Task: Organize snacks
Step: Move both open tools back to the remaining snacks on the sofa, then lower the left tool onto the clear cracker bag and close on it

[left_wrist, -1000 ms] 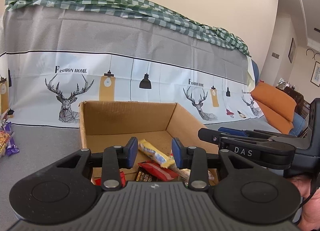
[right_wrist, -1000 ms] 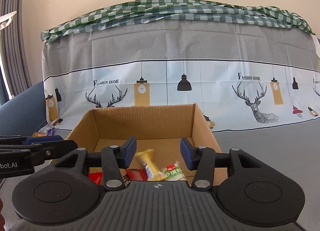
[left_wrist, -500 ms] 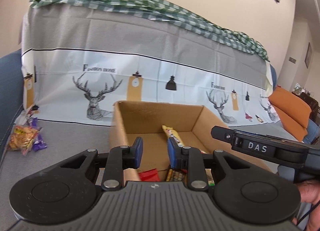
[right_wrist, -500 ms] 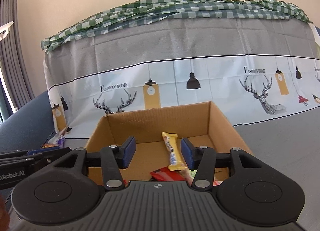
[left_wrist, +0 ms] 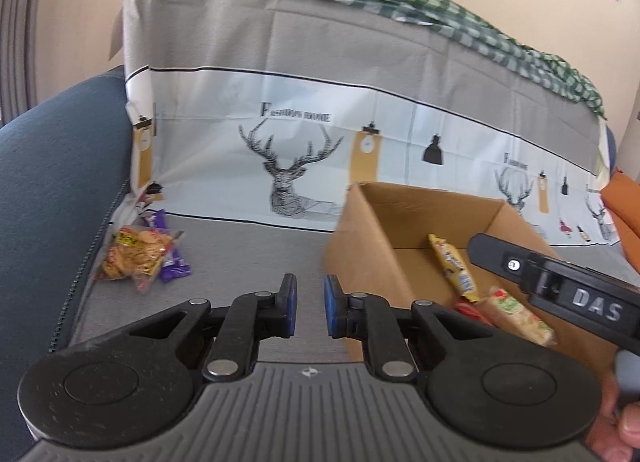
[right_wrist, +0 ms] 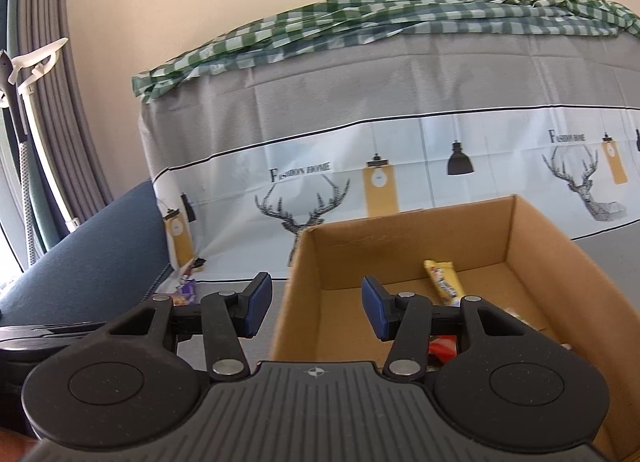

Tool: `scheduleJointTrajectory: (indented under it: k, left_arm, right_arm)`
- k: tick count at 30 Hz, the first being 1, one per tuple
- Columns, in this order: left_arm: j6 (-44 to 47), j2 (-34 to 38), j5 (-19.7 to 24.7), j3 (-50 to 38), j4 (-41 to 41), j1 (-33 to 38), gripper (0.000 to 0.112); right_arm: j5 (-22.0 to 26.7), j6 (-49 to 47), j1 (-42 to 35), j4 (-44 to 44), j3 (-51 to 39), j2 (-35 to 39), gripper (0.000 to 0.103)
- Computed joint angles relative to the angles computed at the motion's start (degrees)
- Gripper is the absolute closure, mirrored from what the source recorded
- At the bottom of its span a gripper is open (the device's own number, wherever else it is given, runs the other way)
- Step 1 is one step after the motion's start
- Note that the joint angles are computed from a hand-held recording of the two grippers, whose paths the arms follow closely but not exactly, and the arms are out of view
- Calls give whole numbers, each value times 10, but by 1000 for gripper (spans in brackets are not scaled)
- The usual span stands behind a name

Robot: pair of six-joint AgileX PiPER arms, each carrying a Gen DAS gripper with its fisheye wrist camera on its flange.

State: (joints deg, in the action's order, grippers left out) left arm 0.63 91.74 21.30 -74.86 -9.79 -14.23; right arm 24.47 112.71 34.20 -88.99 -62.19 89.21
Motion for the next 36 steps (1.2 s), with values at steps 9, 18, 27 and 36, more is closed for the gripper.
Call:
scheduleJointTrajectory:
  k: [9,18,27,36]
  left_arm:
    - [-163,90,71,-100,152,73,96]
    - [-244,199,113,-207,297,84,51]
    - [-277,297,157,-292,448,37,35]
    - [-269,356,195,-381,425,45,68]
  right_arm:
    - [-23,34,23,-12,-41,46,65]
    - [-69,11,14,15,-68,66,64]
    - [-99,28,3,2,-78,75,64]
    - [-111,20,-2,11,-90,87,64]
